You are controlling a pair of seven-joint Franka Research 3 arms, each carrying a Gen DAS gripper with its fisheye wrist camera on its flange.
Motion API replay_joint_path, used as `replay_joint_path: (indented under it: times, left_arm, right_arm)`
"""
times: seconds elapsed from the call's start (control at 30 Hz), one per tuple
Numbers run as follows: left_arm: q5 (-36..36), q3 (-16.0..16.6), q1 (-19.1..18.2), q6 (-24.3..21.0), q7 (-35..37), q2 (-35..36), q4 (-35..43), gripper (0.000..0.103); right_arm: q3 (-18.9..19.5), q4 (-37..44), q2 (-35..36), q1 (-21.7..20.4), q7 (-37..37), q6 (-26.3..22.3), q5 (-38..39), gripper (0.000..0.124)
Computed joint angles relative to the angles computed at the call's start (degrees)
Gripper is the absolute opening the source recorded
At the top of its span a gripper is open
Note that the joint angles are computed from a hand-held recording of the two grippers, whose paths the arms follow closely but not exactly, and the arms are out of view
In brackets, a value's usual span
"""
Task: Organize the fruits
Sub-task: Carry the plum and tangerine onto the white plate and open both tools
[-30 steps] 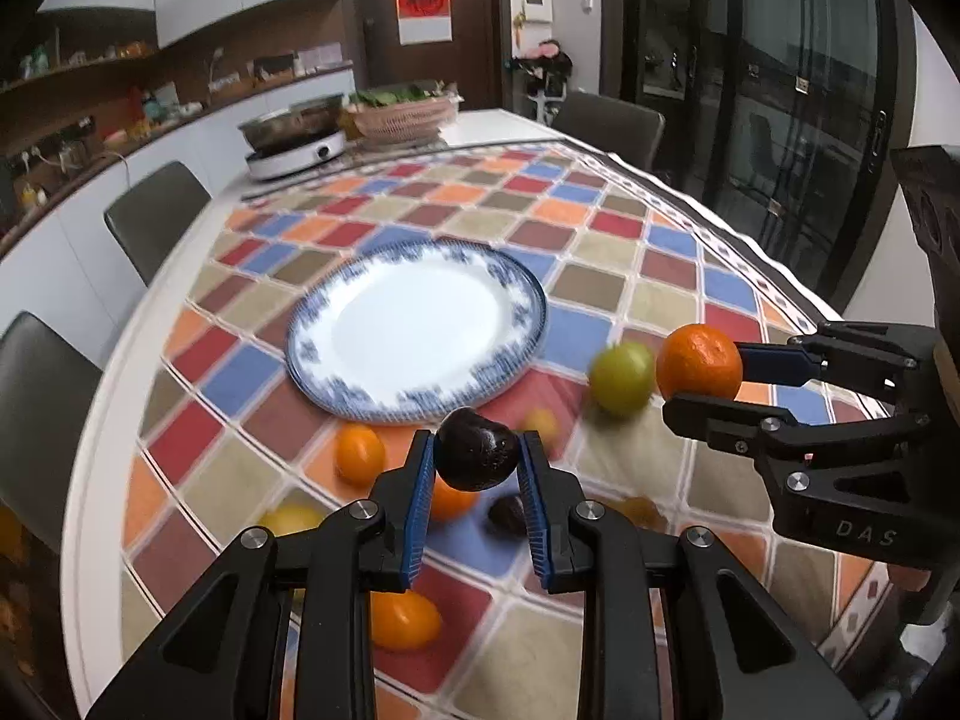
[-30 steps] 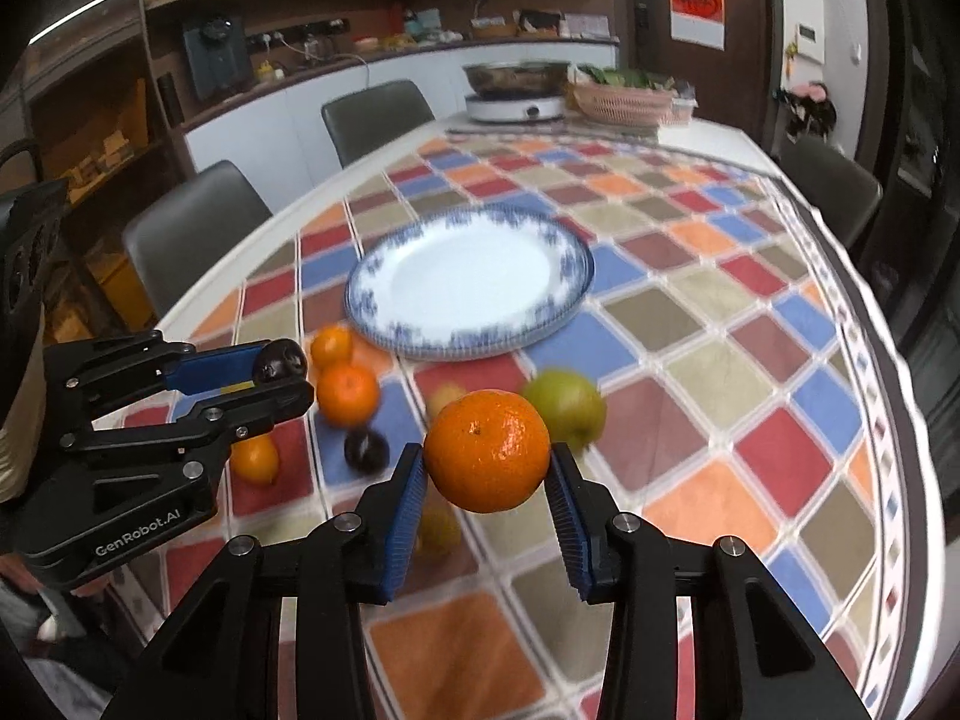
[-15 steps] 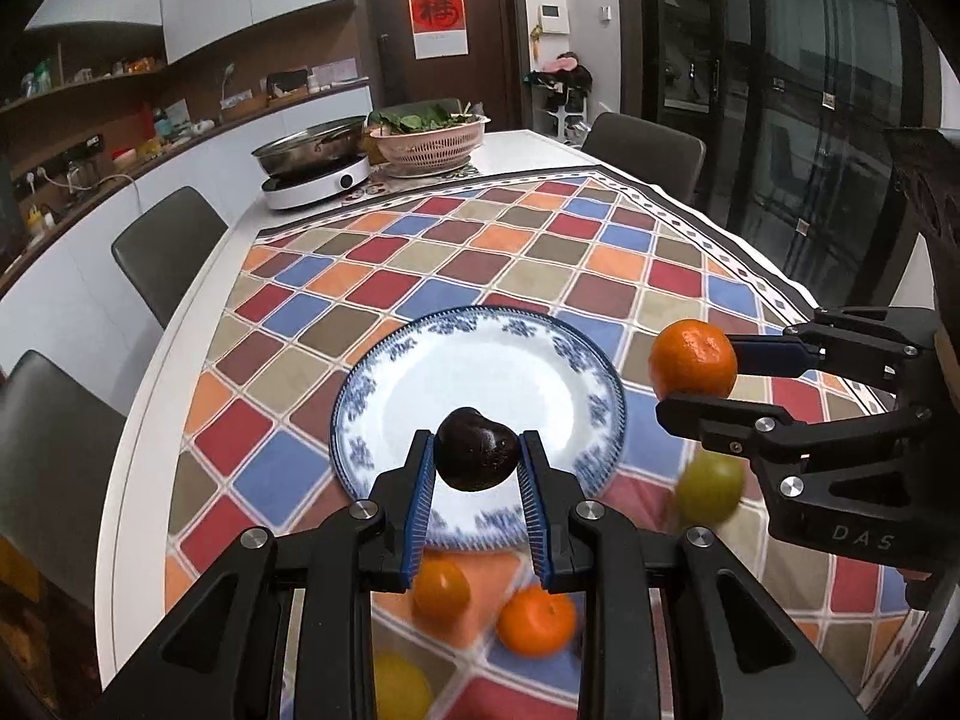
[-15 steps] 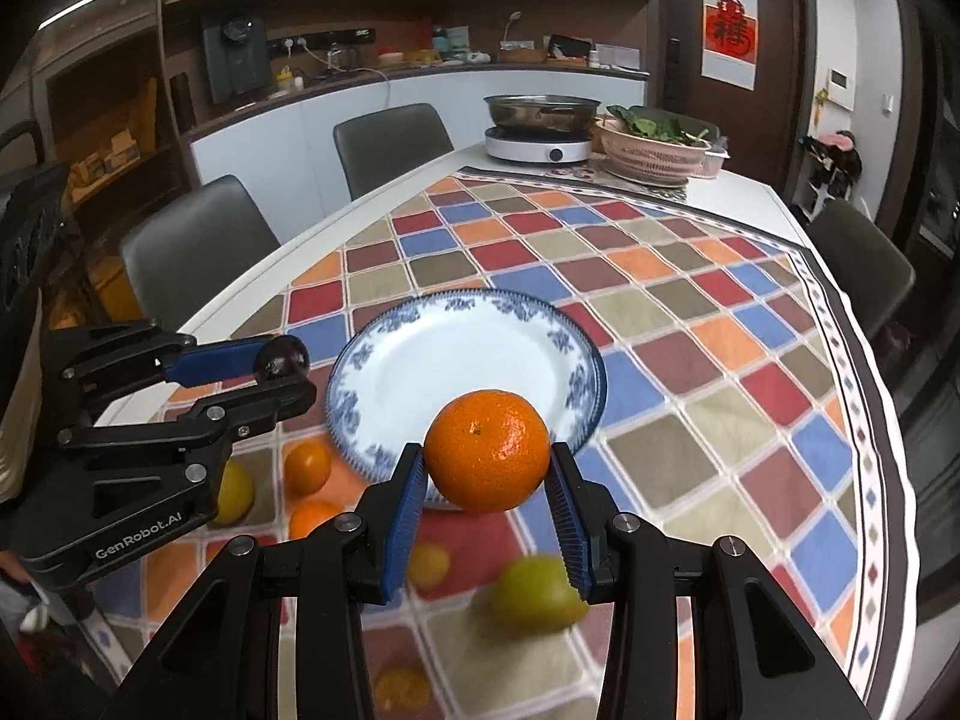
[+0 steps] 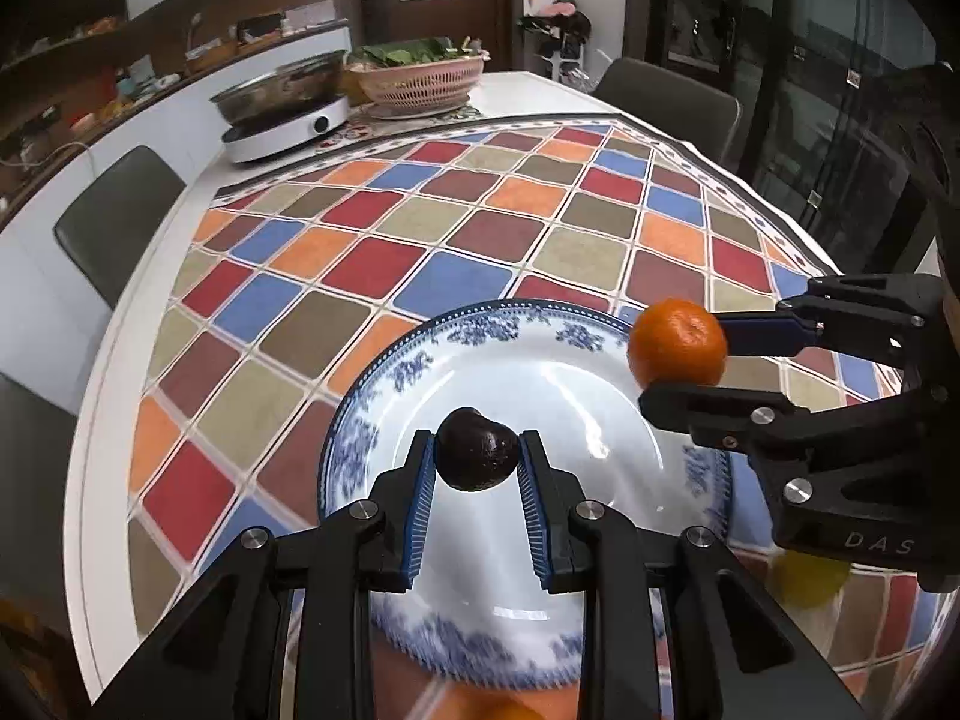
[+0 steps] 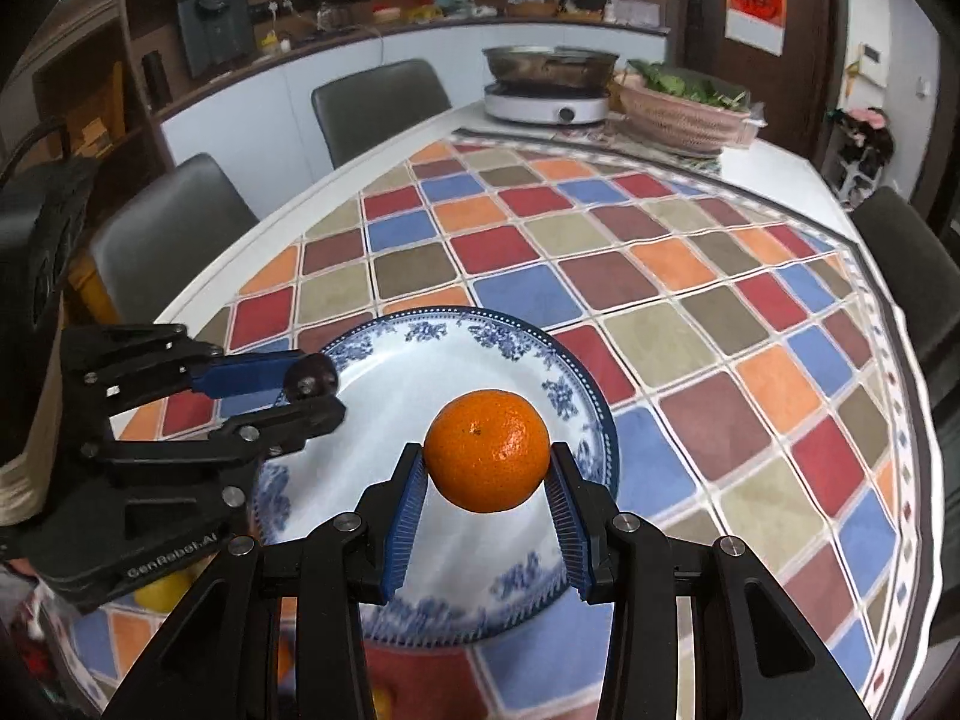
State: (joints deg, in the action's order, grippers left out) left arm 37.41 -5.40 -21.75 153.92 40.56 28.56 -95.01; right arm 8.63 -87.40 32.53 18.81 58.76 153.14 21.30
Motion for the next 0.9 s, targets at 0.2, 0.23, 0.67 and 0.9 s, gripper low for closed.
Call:
replay_joint_path:
  times: [0.2, 0.23, 0.67, 0.9]
  left_arm:
    - [-5.81, -1.9, 2.36, -3.36, 7.78, 5.56, 6.8, 0.028]
    - [-6.9, -2.08, 2.65, -3.98, 8.77, 6.41, 7.8, 0.028]
    - [-13.45, -1.67, 3.21, -5.72, 12.1, 10.45, 11.95, 0.028]
    - [-11.81, -0.23, 2.18, -4.9, 9.92, 8.4, 9.85, 0.043]
  right_arm:
    - [-1.75, 14.13, 9.43, 1.28, 3.35, -8.75, -3.39, 0.041]
    - [-1.91, 16.16, 10.79, 1.39, 3.88, -10.17, -3.79, 0.041]
    - [-2.89, 25.9, 17.68, 2.9, 5.44, -15.62, -7.8, 0.042]
    - [-2.88, 24.48, 16.9, 2.97, 5.25, -14.51, -7.97, 0.042]
